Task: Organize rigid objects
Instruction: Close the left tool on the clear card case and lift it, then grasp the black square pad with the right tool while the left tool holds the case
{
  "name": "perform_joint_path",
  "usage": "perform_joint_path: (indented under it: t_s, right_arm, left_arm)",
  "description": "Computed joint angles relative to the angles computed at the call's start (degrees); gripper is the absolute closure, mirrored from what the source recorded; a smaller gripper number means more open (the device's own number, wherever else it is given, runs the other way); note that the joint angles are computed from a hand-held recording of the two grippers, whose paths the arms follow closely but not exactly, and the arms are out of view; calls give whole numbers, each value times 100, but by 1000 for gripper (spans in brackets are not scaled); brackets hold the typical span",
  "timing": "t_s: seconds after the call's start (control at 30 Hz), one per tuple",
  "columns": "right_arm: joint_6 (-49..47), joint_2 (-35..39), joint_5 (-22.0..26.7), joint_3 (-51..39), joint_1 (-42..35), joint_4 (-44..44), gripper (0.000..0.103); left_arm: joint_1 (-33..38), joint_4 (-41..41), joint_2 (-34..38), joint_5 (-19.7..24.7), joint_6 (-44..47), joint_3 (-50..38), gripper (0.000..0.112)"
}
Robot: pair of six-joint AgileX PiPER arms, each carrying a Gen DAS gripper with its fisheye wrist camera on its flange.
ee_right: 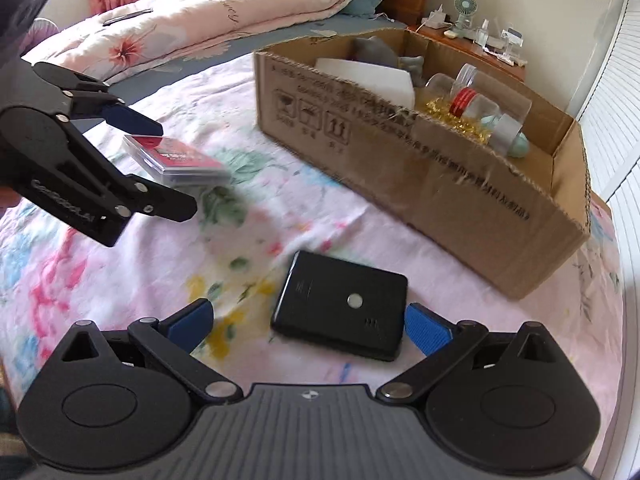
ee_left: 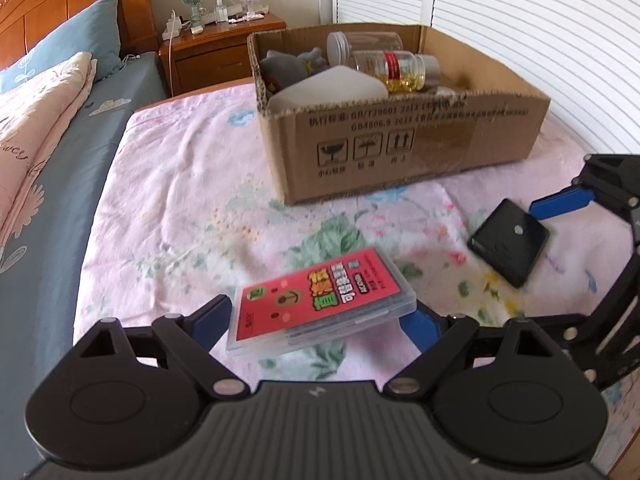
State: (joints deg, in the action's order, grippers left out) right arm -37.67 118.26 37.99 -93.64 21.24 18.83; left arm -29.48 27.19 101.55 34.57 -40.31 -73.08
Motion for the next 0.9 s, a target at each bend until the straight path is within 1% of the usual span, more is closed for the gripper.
perform_joint_path:
  t_s: [0.17,0.27,0.43,0.6,0.83,0.9]
  right_arm:
    - [651,134,7,-164,25,-116,0]
    - [1022,189,-156,-194,114,-297,0]
    - [1517,205,-285,-192,202,-579,0]
    - [1586,152,-335,-104,211,-632,0]
    - [1360,33,-441,114,144,-486,0]
    - [1319,-20,-516,221,128,-444,0]
  left_arm:
    - [24,-45,-1,-18,-86,83,22]
    - [13,-22,85,38,-139,-50,21]
    - [15,-283,197,96,153,-239,20]
    - [-5,-532,122,163,383,-182,20]
    - [267,-1610,120,32,1101,-286,17]
    - [230,-1483,183,61,1021,-334,15]
